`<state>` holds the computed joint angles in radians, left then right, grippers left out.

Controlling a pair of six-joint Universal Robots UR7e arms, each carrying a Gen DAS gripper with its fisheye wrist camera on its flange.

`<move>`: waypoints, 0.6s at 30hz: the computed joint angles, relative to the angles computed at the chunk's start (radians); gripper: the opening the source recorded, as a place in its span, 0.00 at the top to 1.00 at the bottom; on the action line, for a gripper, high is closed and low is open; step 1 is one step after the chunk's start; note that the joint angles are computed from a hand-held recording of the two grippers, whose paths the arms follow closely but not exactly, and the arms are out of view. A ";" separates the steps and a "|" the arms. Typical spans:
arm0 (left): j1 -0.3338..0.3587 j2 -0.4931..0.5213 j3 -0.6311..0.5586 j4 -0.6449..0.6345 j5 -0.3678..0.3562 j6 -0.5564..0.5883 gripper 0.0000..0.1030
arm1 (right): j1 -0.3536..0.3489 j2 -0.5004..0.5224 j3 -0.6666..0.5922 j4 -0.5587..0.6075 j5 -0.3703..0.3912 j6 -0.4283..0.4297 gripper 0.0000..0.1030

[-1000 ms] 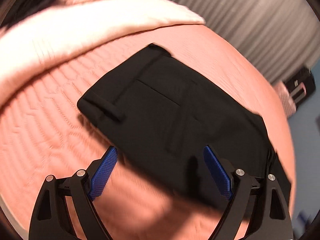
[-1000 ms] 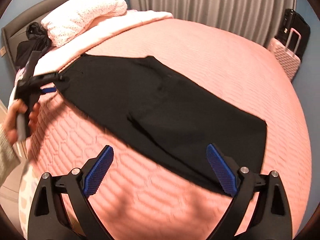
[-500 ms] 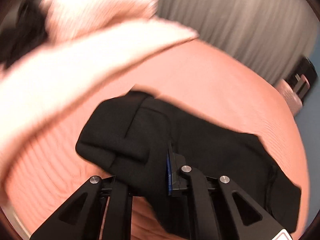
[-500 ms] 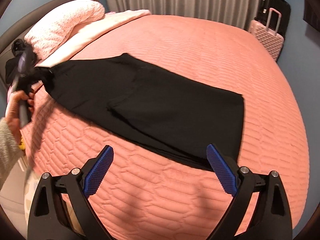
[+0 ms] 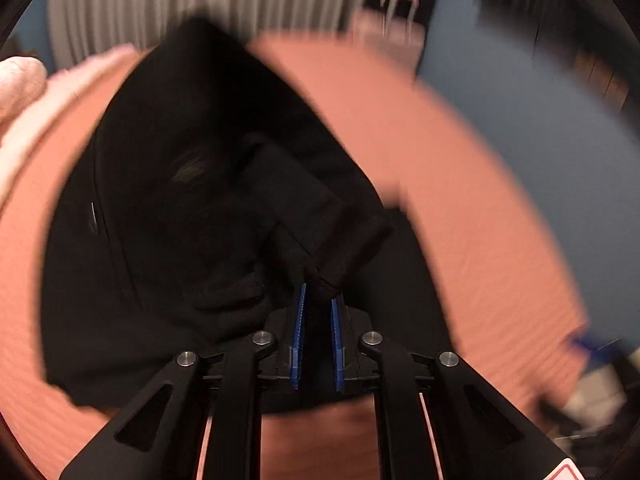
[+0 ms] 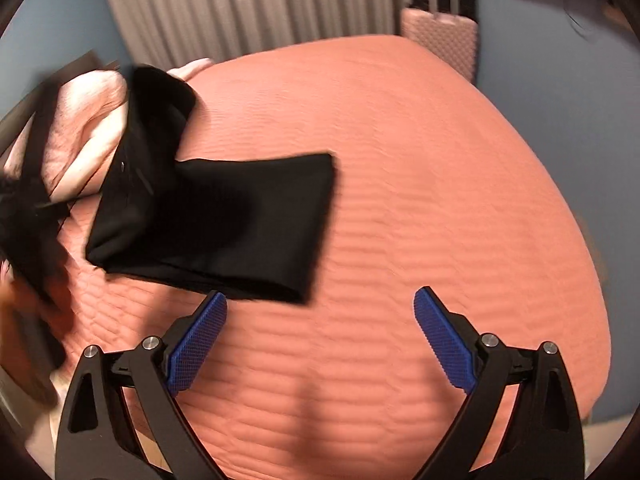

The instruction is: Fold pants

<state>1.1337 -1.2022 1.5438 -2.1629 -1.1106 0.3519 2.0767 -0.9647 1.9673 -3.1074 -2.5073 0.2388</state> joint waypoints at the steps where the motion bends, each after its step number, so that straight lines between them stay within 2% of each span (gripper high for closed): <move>1: -0.004 0.004 0.044 -0.002 0.037 -0.016 0.90 | -0.014 -0.026 0.032 -0.007 0.012 0.019 0.09; 3: -0.009 -0.026 0.117 -0.075 0.023 -0.008 0.89 | -0.037 -0.067 0.074 -0.005 0.011 0.045 0.09; 4: -0.020 -0.043 0.141 -0.109 0.016 0.014 0.86 | -0.047 -0.081 0.089 -0.007 0.018 0.055 0.09; 5: -0.028 -0.047 0.142 -0.101 0.011 0.019 0.84 | -0.062 -0.098 0.103 -0.017 0.047 0.055 0.09; 7: -0.035 -0.049 0.116 -0.032 0.000 -0.015 0.72 | -0.098 -0.119 0.116 -0.067 0.129 0.049 0.09; 8: -0.032 -0.059 0.102 0.000 -0.039 -0.036 0.70 | -0.117 -0.126 0.113 -0.084 0.178 0.042 0.09; 9: -0.029 -0.078 0.095 0.017 -0.084 -0.049 0.62 | -0.136 -0.128 0.099 -0.087 0.229 0.036 0.09; 10: -0.033 -0.102 0.112 0.013 -0.111 -0.052 0.46 | -0.154 -0.122 0.067 -0.074 0.281 0.025 0.09; 11: -0.040 -0.139 0.132 0.000 -0.140 -0.034 0.40 | -0.160 -0.114 0.047 -0.066 0.308 0.017 0.09; 14: -0.079 -0.248 0.205 -0.031 -0.171 0.042 0.38 | -0.180 -0.070 -0.058 0.011 0.399 -0.023 0.10; 18: -0.098 -0.363 0.248 -0.036 -0.114 0.136 0.34 | -0.182 0.027 -0.220 0.167 0.480 -0.105 0.10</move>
<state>1.0353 -1.5652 1.7917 -2.1994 -1.2249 0.4876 1.8944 -0.9378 1.7477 -2.9402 -2.0277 0.1334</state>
